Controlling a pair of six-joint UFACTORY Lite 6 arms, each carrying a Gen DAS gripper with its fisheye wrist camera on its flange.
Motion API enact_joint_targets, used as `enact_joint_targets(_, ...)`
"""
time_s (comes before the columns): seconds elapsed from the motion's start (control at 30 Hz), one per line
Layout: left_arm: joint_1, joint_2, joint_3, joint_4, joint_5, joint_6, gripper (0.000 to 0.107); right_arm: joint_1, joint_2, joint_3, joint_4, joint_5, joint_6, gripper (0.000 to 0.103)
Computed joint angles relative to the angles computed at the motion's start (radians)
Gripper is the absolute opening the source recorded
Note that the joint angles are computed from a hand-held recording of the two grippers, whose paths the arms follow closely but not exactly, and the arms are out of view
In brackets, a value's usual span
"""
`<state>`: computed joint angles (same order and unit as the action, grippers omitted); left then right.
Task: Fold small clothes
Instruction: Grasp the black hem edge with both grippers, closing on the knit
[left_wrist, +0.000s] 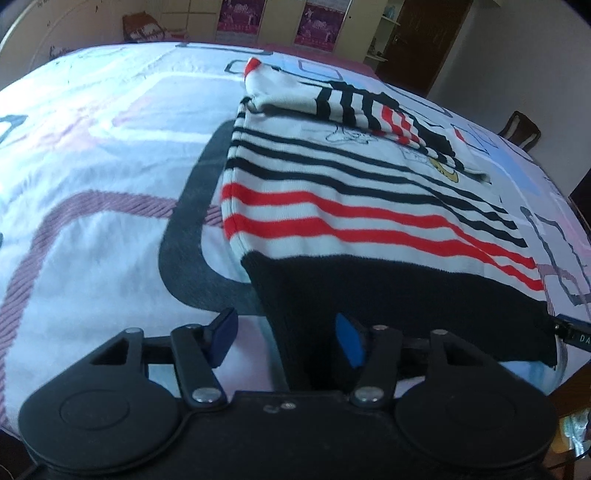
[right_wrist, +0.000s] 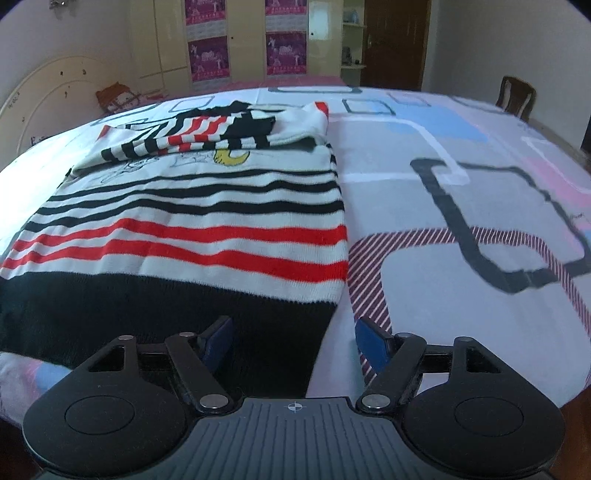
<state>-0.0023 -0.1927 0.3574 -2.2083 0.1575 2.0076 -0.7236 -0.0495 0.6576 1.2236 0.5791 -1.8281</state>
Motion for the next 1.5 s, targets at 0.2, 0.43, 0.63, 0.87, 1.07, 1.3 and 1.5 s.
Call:
enact_joint_targets(0.2, -0.019, 0.023, 0.002, -0.056, 0.021, 0.056, 0.051, -0.045, 0.027, 0.018, -0.051, 0.04, 0.072, 0.07)
enact_joint_targets(0.43, -0.06, 0.057, 0.019, -0.145, 0.034, 0.143, 0.037, -0.041, 0.027, 0.019, -0.093, 0.077, 0.125, 0.038)
enact_joint_targets(0.63, -0.03, 0.065, 0.024, -0.04, 0.058, 0.048, 0.022, -0.022, 0.034, 0.032, -0.13, 0.081, 0.167, 0.024)
enact_joint_targets(0.87, 0.01, 0.041, 0.019, 0.148, 0.08, -0.104, 0.015, -0.022, 0.042, 0.054, -0.163, 0.098, 0.206, 0.013)
enact_joint_targets(1.07, 0.013, 0.037, 0.019, 0.155, 0.089, -0.086, 0.009, -0.014, 0.037, 0.055, -0.179, 0.093, 0.234, 0.013)
enact_joint_targets(1.3, 0.056, 0.017, 0.031, 0.317, 0.135, -0.203, 0.008, -0.025, 0.025, 0.077, -0.193, 0.14, 0.27, 0.005)
enact_joint_targets(1.5, 0.1, 0.005, 0.07, 0.461, 0.194, -0.318, 0.008, -0.026, 0.014, 0.116, -0.2, 0.207, 0.317, 0.005)
